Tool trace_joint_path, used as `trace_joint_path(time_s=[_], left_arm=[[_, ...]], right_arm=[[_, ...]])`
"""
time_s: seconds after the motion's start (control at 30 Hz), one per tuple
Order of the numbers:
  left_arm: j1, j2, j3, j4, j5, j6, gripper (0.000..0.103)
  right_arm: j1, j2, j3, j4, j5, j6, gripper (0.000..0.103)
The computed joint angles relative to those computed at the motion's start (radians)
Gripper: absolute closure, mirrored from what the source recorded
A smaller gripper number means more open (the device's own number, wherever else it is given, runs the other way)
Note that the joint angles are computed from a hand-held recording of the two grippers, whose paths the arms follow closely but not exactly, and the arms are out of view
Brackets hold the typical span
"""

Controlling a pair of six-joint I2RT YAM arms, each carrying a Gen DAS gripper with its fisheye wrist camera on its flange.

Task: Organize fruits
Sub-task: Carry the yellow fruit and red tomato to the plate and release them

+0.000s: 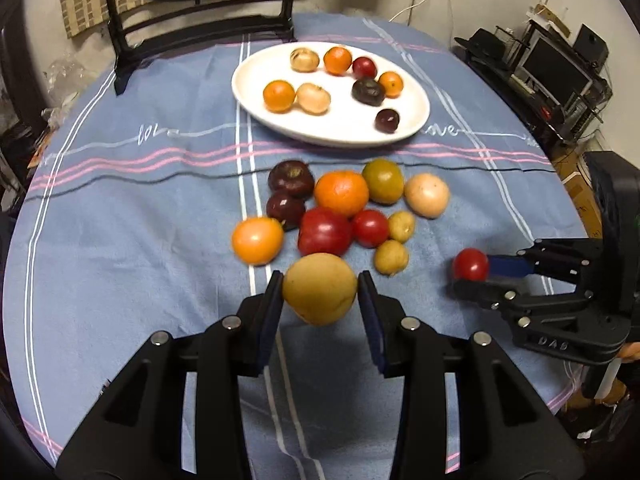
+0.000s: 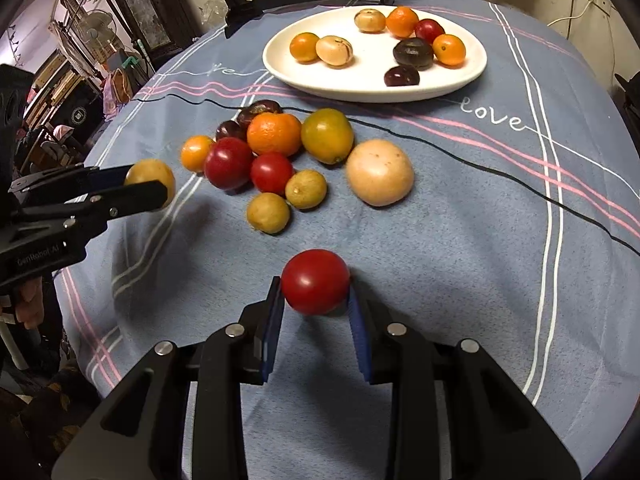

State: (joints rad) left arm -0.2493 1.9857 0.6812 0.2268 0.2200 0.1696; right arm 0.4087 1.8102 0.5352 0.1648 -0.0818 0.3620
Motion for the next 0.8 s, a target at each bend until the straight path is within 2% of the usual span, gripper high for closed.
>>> trace_joint_path(time_s=[0.3,0.43,0.63,0.8], left_arm=[[-0.043,-0.002,0.053,-0.034,-0.035,0.013,0.065],[-0.047,-0.048,0.104,-0.062,-0.032,0.008,0.065],[-0.072,-0.105,0.246,-0.115,-0.071,-0.009,0.065],[-0.099,-0.099,0.356,-0.144,-0.121,-0.021,0.065]], right_arm=[[0.039,-0.003,0.012,-0.018,0.023,0.032,0.071],[0.01,-0.09,0.033,-0.069,0.03,0.011,0.071],[-0.061,-0.287,0.159,-0.213,0.065,-0.072,0.071],[-0.113,-0.33,0.28,-0.251,0.048,-0.108,0.071]])
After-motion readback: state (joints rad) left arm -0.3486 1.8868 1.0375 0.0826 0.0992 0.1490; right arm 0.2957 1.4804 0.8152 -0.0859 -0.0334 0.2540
